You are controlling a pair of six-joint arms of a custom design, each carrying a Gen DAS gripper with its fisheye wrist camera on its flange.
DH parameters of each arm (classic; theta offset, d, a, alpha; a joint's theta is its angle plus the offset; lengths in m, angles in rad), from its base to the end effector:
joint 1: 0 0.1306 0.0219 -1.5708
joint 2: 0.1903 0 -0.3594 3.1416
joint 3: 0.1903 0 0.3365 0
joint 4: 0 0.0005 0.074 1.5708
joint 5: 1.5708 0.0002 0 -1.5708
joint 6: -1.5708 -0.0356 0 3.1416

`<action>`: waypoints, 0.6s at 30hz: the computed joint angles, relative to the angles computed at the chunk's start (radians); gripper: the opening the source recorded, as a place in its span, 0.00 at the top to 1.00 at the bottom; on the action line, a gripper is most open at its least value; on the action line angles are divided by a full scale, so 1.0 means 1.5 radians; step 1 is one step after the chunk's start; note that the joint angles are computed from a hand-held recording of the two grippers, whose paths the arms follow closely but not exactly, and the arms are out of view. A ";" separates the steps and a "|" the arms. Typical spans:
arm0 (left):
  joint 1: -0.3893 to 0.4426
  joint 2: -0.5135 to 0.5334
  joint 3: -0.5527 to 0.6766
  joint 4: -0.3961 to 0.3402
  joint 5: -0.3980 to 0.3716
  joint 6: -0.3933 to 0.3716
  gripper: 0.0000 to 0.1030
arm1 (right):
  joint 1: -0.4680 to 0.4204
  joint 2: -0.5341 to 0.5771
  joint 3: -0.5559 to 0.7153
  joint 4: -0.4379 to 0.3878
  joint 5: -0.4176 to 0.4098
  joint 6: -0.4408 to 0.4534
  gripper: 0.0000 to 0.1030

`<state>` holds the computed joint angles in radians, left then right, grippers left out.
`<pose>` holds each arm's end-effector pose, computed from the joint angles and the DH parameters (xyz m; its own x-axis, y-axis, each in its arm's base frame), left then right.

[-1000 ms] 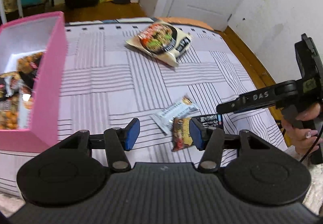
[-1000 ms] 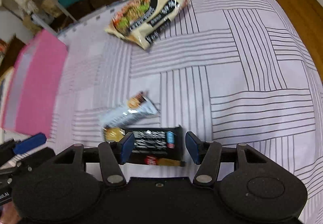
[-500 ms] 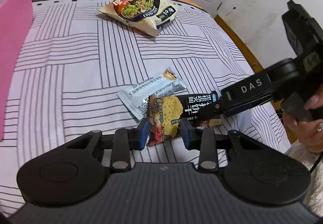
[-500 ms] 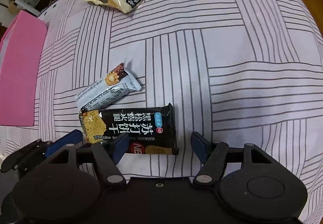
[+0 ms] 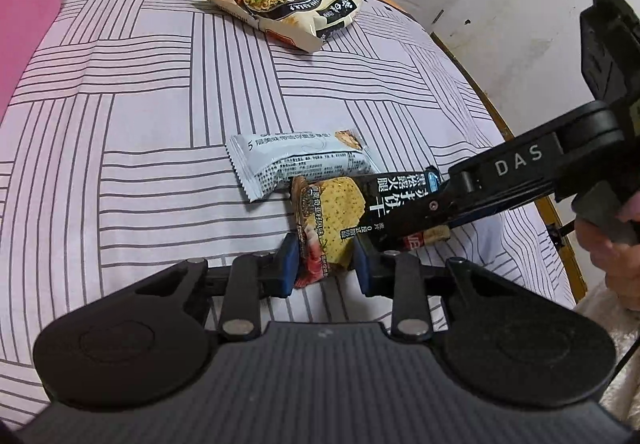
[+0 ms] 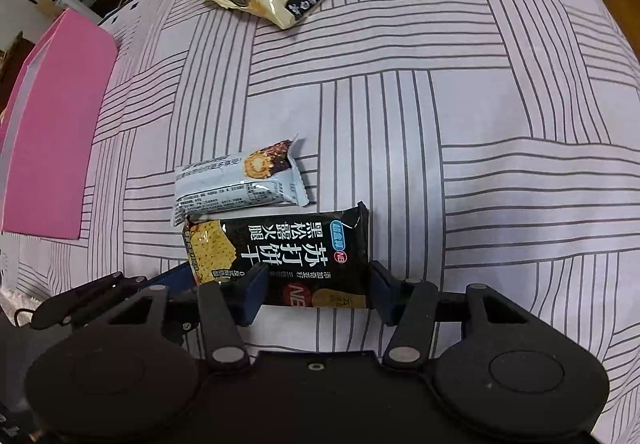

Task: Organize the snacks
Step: 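Grasp a black NB cracker packet with the left gripper while the right grips its other end, then carry the NB packet into the pink box and open both grippers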

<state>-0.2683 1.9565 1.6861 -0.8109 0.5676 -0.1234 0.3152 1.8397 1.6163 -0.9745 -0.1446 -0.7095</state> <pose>0.5643 -0.1755 0.2502 -0.7870 0.3240 -0.5250 0.5685 0.7115 -0.4130 0.5205 0.1746 0.2764 -0.9041 0.3833 -0.1890 0.3062 0.8895 0.3391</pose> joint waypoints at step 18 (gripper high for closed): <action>0.032 -0.034 0.031 -0.104 -0.005 -0.019 0.69 | 0.044 -0.013 0.032 0.020 0.026 0.035 0.41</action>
<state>-0.2205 1.9057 1.7325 -0.9676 0.5608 -0.1525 0.3811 1.8207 1.6643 -0.9450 -0.1053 -0.6567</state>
